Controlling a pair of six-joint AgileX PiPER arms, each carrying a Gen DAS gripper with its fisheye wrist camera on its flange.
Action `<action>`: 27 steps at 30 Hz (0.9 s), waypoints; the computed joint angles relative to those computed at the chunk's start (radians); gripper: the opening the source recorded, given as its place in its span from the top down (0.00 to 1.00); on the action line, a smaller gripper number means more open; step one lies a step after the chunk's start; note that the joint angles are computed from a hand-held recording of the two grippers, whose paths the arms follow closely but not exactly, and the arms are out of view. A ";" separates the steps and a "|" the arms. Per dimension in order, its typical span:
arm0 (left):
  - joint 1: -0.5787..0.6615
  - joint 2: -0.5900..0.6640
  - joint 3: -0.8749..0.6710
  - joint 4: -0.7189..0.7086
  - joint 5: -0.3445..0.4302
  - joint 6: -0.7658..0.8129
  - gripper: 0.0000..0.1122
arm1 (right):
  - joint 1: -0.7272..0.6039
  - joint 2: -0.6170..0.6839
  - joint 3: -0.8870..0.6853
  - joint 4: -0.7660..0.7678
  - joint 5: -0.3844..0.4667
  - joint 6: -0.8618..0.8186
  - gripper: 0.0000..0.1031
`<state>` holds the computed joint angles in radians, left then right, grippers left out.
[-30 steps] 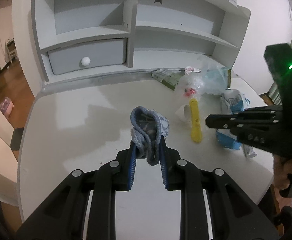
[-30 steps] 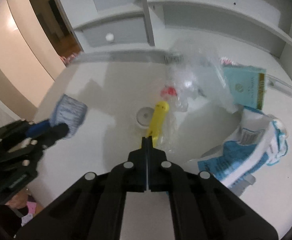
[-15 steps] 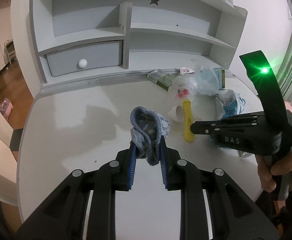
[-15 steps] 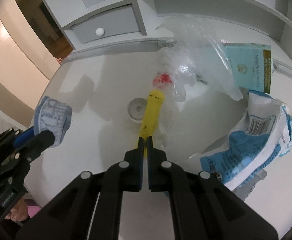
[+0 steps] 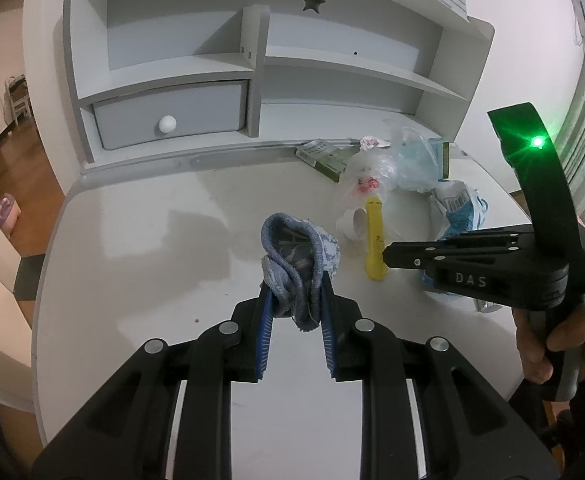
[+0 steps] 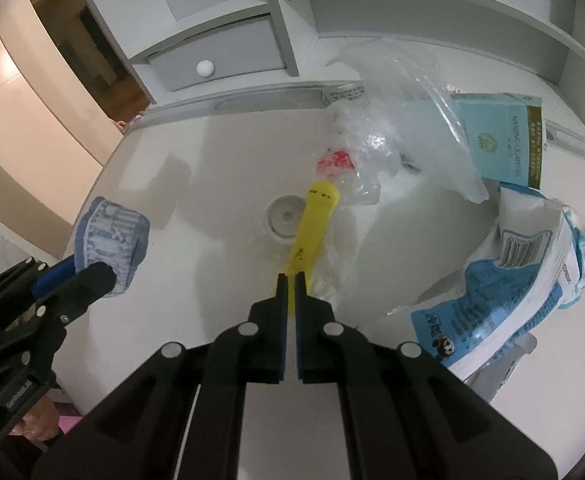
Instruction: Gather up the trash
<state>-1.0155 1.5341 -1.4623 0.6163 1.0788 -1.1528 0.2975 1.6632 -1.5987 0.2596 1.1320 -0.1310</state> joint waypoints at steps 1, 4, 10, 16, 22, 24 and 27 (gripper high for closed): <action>0.002 -0.002 0.002 -0.002 -0.002 -0.001 0.81 | -0.001 -0.006 0.006 0.000 -0.004 0.002 0.99; 0.007 -0.004 0.009 -0.009 -0.008 -0.002 0.81 | 0.002 -0.019 0.013 -0.006 -0.004 0.011 0.92; 0.013 -0.001 0.007 -0.015 -0.013 0.000 0.81 | 0.026 -0.084 0.057 -0.036 -0.099 0.010 0.11; 0.019 -0.013 0.021 -0.008 -0.020 -0.011 0.81 | 0.010 -0.028 0.023 0.007 -0.054 -0.007 0.38; 0.023 -0.012 0.025 -0.021 -0.026 0.000 0.81 | 0.014 0.010 0.006 0.002 -0.049 -0.001 0.51; 0.027 -0.008 0.021 -0.033 -0.027 0.012 0.81 | 0.027 0.029 -0.010 -0.023 -0.047 0.014 0.55; 0.028 -0.007 0.013 -0.033 -0.020 0.019 0.81 | 0.033 0.040 -0.013 -0.035 -0.041 0.019 0.72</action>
<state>-0.9875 1.5266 -1.4492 0.5830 1.0588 -1.1337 0.3305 1.7035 -1.6115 0.2247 1.0913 -0.1119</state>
